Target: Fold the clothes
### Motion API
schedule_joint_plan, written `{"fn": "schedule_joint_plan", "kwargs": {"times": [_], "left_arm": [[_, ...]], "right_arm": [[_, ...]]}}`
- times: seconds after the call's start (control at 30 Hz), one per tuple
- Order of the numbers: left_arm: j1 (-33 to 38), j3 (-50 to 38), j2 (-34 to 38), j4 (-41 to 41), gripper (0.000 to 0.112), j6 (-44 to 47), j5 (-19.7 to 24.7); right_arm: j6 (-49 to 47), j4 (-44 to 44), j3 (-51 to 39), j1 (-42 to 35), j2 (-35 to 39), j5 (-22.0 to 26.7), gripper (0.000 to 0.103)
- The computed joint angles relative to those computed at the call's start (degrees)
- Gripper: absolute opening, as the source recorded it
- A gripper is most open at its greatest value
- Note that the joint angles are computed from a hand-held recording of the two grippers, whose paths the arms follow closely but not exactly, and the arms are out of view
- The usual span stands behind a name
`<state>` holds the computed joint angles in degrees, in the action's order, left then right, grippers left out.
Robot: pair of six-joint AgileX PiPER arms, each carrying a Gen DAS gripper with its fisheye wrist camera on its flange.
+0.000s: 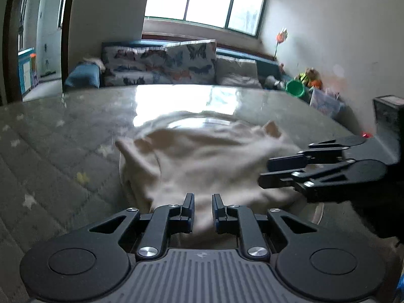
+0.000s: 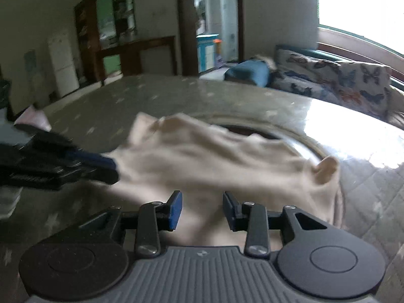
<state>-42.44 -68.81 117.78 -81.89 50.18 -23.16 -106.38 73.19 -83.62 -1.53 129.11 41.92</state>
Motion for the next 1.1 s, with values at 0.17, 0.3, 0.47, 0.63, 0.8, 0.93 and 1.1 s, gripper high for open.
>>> {"fn": "schedule_joint_plan", "kwargs": {"times": [0.17, 0.3, 0.47, 0.63, 0.8, 0.93, 1.1], "left_arm": [[-0.32, 1.75, -1.62, 3.68, 0.018, -5.75, -2.32], [0.08, 1.92, -2.11, 0.78, 0.023, -5.12, -4.94], [0.89, 0.56, -0.35, -5.79, 0.034, -2.75, -5.20], [0.91, 0.24, 0.42, -7.62, 0.039, -3.66, -5.11], [0.89, -0.25, 0.56, -8.85, 0.040, -2.67, -4.85], [0.92, -0.36, 0.71, -8.90, 0.039, -2.67, -4.87], [0.67, -0.50, 0.86, -8.73, 0.032, -2.35, -5.09]], "right_arm": [[5.26, -0.79, -2.70, -2.41, 0.14, 1.99, 0.040], [13.08, -0.91, -8.29, -4.97, 2.44, -0.84, 0.045], [26.90, -7.20, -17.32, -7.56, 7.52, -0.62, 0.049], [30.21, -8.92, -21.62, -8.21, 10.84, 2.04, 0.050], [28.31, -8.12, -20.72, -7.38, 10.90, 1.04, 0.050], [29.55, -8.33, -21.38, -6.96, 11.41, 0.98, 0.049], [31.71, -9.58, -22.55, -7.03, 11.87, 2.66, 0.031]]}}
